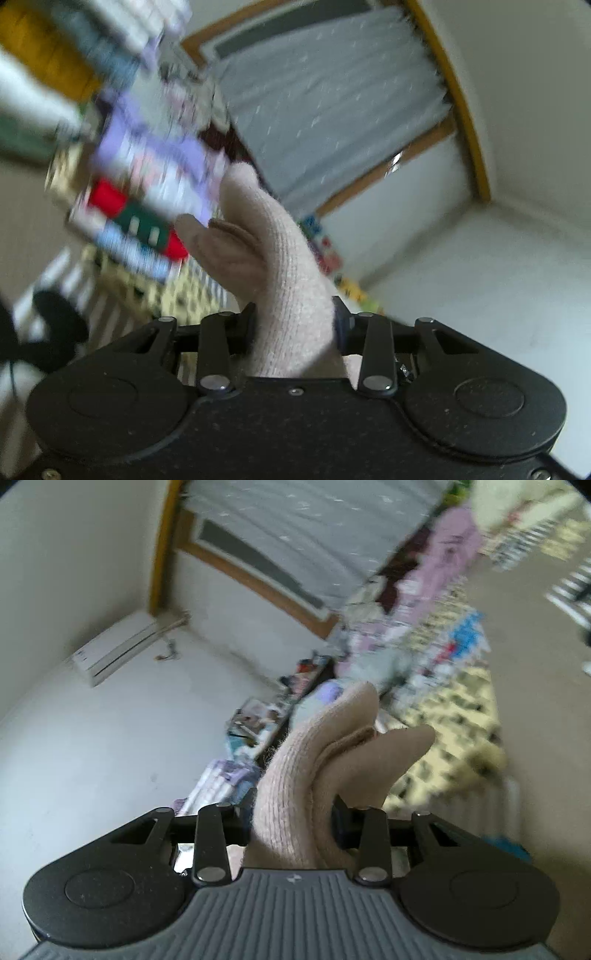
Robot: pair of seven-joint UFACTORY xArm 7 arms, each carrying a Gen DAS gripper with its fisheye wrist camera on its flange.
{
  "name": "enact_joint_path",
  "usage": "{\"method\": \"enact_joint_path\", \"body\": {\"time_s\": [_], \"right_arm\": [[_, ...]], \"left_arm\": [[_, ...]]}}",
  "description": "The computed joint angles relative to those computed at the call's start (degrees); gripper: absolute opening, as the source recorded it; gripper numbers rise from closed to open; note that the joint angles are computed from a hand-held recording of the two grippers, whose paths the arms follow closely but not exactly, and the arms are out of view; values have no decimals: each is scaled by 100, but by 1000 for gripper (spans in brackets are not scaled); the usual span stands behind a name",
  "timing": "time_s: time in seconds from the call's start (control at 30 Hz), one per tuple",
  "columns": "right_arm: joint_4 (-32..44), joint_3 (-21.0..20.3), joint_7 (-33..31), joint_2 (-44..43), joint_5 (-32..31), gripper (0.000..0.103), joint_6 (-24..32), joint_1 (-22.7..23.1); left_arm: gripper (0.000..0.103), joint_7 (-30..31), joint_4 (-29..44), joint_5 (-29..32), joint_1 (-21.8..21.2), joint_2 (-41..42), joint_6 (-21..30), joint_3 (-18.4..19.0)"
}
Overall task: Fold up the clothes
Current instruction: 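Grasp the folded sweater with the left tool while the right tool grasps it too, then carry the folded sweater with both tools onto the clothes stack and release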
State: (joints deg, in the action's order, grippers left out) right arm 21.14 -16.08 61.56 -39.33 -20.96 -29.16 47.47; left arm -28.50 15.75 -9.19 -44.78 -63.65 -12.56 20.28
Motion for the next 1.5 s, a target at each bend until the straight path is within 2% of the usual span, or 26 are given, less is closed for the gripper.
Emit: {"method": "enact_joint_path", "body": {"time_s": [0.13, 0.23, 0.3, 0.4, 0.5, 0.57, 0.6, 0.63, 0.67, 0.73, 0.77, 0.8, 0.83, 0.87, 0.9, 0.93, 0.97, 1.0, 1.03, 1.13, 1.23, 1.27, 1.3, 1.33, 1.4, 1.5], "right_arm": [[1315, -186, 59, 1261, -318, 39, -456, 199], [2213, -336, 201, 2011, -728, 39, -733, 172], [2814, -437, 346, 2516, -975, 39, -982, 126], [3529, -330, 275, 3169, -906, 39, -1386, -89], [4354, -207, 177, 3898, -740, 39, -1827, -330], [4873, -94, 125, 4385, -582, 39, -2104, -495], [5126, -28, 90, 4627, -504, 39, -2180, -571], [5401, 40, -2, 4909, -361, 39, -2163, -634], [5660, 103, 59, 5142, -308, 39, -1950, -704], [6001, 434, 889, 5557, -481, 45, -898, -1051], [6303, 782, 1476, 5800, -819, 48, -298, -1405], [6682, 1371, 2076, 6096, -1277, 48, 301, -1939], [7020, 1848, 2603, 6369, -1726, 48, 894, -2329], [7118, 2086, 2891, 6511, -2107, 48, 1247, -2524], [7038, 2084, 2939, 6495, -2249, 52, 1359, -2548], [6958, 1842, 2923, 6465, -2150, 57, 1232, -2380], [6792, 1360, 2741, 6454, -1812, 60, 865, -2024], [6648, 935, 2506, 6416, -1454, 60, 640, -1670], [6566, 750, 2262, 6391, -1216, 60, 495, -1503], [6083, 675, 1754, 6028, -989, 60, 319, -1432], [5535, 464, 1028, 5565, -469, 62, 307, -1103], [5153, 415, 761, 5255, -325, 64, 306, -976], [4788, 385, 476, 4947, -165, 68, 323, -857], [4436, 387, 182, 4628, -12, 71, 388, -761], [3773, 550, -344, 3915, 129, 75, 868, -699], [2820, 1456, -903, 2789, 572, 80, 1725, -1236]], "left_arm": [[36, 456, 632, 398, -392, 564, -629, 611], [36, 884, 978, 1039, -621, 1208, -1647, 1029], [36, 1094, 1212, 1618, -901, 1485, -2139, 1479], [36, 1068, 1721, 2249, -1430, 1863, -2487, 2254], [36, 760, 2223, 2534, -2001, 2249, -2792, 3060], [38, 465, 2499, 2159, -2006, 2784, -2744, 3278], [47, 419, 2644, 1841, -1940, 2979, -2495, 3267], [61, 243, 2828, 1282, -1634, 3413, -2007, 3098], [66, -71, 3011, 809, -1089, 3959, -1407, 2760], [66, -173, 3305, 98, 40, 4651, -270, 1886], [66, -116, 3344, -53, 521, 4853, 27, 1487], [66, -221, 3329, 28, 762, 5065, 84, 1327], [67, -378, 3198, 348, 763, 5037, -98, 1389], [68, -668, 3016, 769, 532, 4990, -521, 1690], [68, -786, 2926, 950, 176, 4898, -705, 2068], [68, -748, 2832, 891, 17, 4768, -778, 2206], [68, -622, 2720, 761, 95, 4638, -824, 2104], [68, -586, 2621, 730, 403, 4568, -832, 1813], [70, -503, 2501, 674, 787, 4460, -812, 1439], [73, -528, 2139, 798, 1437, 4046, -717, 826], [76, -444, 1637, 690, 2400, 3275, -104, -154], [77, -406, 1479, 629, 2568, 3039, 70, -366], [78, -339, 1321, 632, 2496, 2673, 327, -340], [79, -294, 1142, 564, 2485, 2307, 594, -420], [83, -302, 763, 437, 2782, 1663, 1033, -889], [85, -324, 357, 290, 3060, 643, 1943, -1543]]}}
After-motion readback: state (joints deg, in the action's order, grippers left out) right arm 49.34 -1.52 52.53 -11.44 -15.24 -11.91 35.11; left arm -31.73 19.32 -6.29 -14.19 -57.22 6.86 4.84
